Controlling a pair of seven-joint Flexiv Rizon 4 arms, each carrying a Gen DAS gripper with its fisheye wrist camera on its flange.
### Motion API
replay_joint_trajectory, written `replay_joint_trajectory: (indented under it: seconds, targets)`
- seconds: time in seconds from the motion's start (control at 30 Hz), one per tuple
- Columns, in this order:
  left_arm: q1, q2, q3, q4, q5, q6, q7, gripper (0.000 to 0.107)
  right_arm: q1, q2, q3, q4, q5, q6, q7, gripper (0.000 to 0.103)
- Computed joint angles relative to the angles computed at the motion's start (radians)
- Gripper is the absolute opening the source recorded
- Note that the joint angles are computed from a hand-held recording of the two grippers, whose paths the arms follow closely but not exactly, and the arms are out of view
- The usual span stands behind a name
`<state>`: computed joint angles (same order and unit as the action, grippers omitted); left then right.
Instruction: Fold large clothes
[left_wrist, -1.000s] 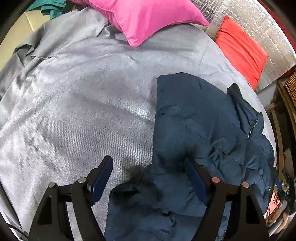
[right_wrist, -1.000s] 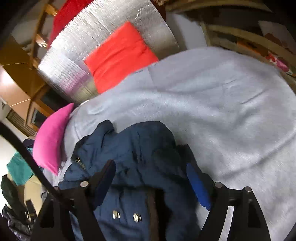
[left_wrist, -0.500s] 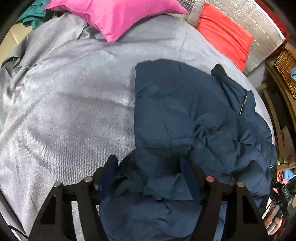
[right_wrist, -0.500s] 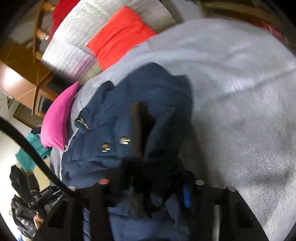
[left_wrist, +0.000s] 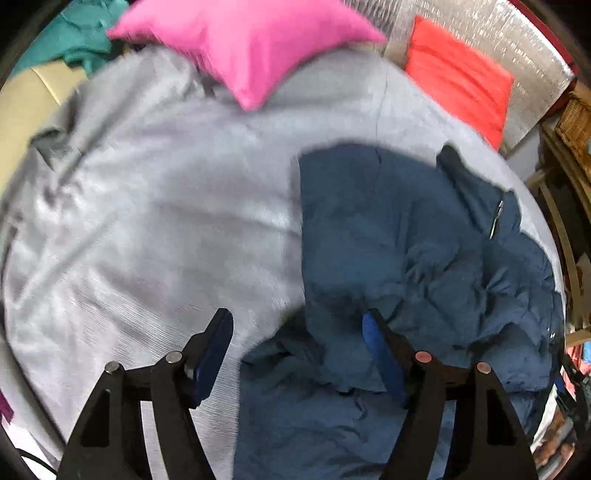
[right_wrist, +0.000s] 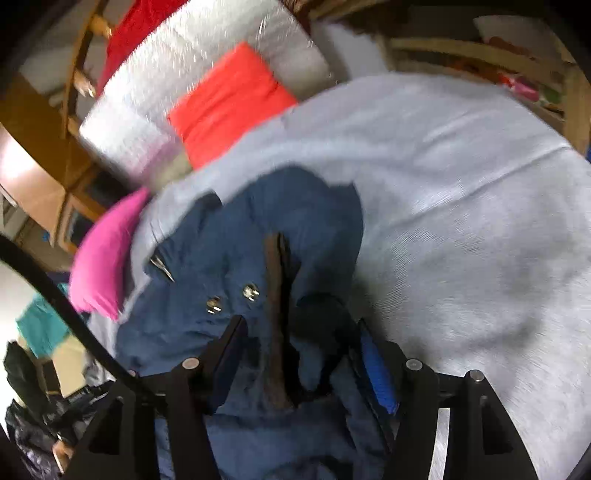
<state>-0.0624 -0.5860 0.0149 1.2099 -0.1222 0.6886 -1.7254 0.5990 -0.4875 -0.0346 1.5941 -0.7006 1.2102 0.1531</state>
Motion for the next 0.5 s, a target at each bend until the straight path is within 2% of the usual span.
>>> replay_joint_trajectory:
  seconds: [0.07,0.1,0.2,0.27,0.33,0.4,0.47,0.5]
  targets:
    - [0.016,0.039,-0.026,0.063,-0.037,0.091,0.035,0.074,0.043,0.044,-0.077,0.067,-0.111,0.084,0.135,0.065]
    - [0.028,0.057,-0.048,0.097,-0.071,0.131,0.067,0.074,0.056,0.057,-0.107,0.095,-0.171,0.163,0.214,0.065]
    - [0.057,0.080,-0.121,0.158,-0.194,0.170,0.192,0.074,0.080,0.037,-0.160,0.108,-0.254,0.344,0.363,0.065]
    - [0.059,0.066,-0.140,0.146,-0.253,0.106,0.224,0.074,0.057,0.002,-0.093,0.084,-0.165,0.369,0.313,0.065]
    - [0.065,0.040,-0.153,0.122,-0.320,-0.011,0.212,0.074,0.053,-0.038,-0.075,0.059,-0.109,0.394,0.302,0.065]
    - [0.073,0.024,-0.162,0.120,-0.382,-0.093,0.198,0.074,0.027,-0.082,-0.013,0.019,-0.036,0.362,0.275,0.065]
    - [0.073,0.015,-0.155,0.121,-0.415,-0.141,0.165,0.074,0.047,-0.125,-0.030,-0.015,0.017,0.370,0.299,0.064]
    - [0.071,0.020,-0.148,0.139,-0.430,-0.130,0.148,0.074,0.072,-0.133,-0.062,-0.022,0.027,0.367,0.311,0.065]
